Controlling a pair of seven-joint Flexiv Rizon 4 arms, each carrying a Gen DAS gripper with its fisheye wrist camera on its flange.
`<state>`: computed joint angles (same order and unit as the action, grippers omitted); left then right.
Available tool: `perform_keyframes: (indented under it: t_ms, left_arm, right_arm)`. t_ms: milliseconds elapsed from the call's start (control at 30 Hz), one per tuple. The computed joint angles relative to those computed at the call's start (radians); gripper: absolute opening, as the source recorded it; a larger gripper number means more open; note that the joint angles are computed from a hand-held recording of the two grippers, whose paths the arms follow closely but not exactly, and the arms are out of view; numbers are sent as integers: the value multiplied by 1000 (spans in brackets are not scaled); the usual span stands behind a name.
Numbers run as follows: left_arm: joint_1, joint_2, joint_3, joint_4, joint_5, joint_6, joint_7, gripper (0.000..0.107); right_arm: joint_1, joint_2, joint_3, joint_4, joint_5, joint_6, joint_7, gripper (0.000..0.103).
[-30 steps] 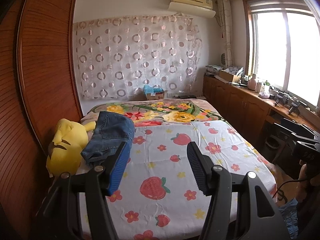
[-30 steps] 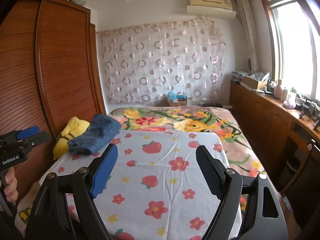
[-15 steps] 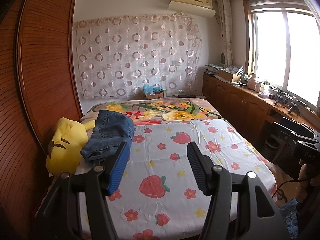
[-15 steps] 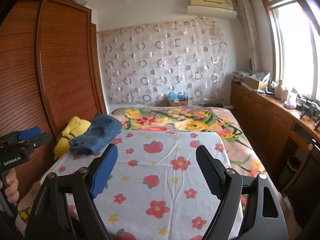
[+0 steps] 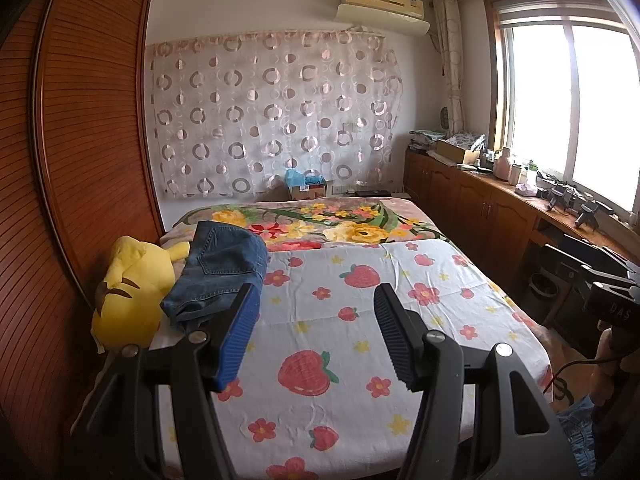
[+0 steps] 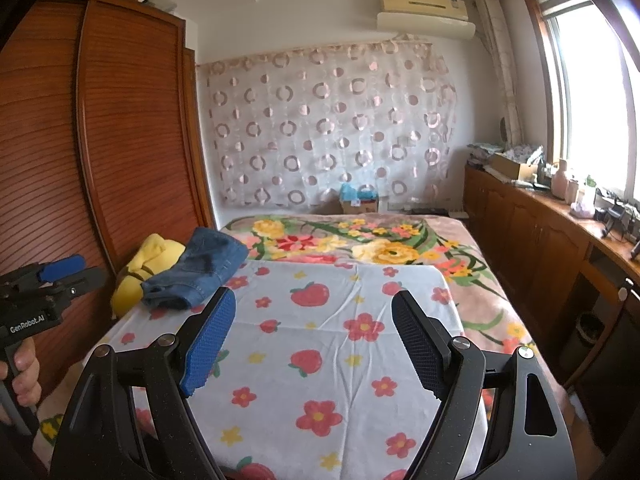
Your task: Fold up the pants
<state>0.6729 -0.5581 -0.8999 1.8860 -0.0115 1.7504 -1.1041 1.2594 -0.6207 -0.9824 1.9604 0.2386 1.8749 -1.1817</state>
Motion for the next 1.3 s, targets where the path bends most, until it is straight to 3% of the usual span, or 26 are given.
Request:
perform_keyframes:
  t_ms: [1300]
  left_arm:
    - [-12, 6, 11, 12, 25, 14, -31, 59]
  right_arm:
    - [14, 3, -15, 5, -1, -3, 3, 82]
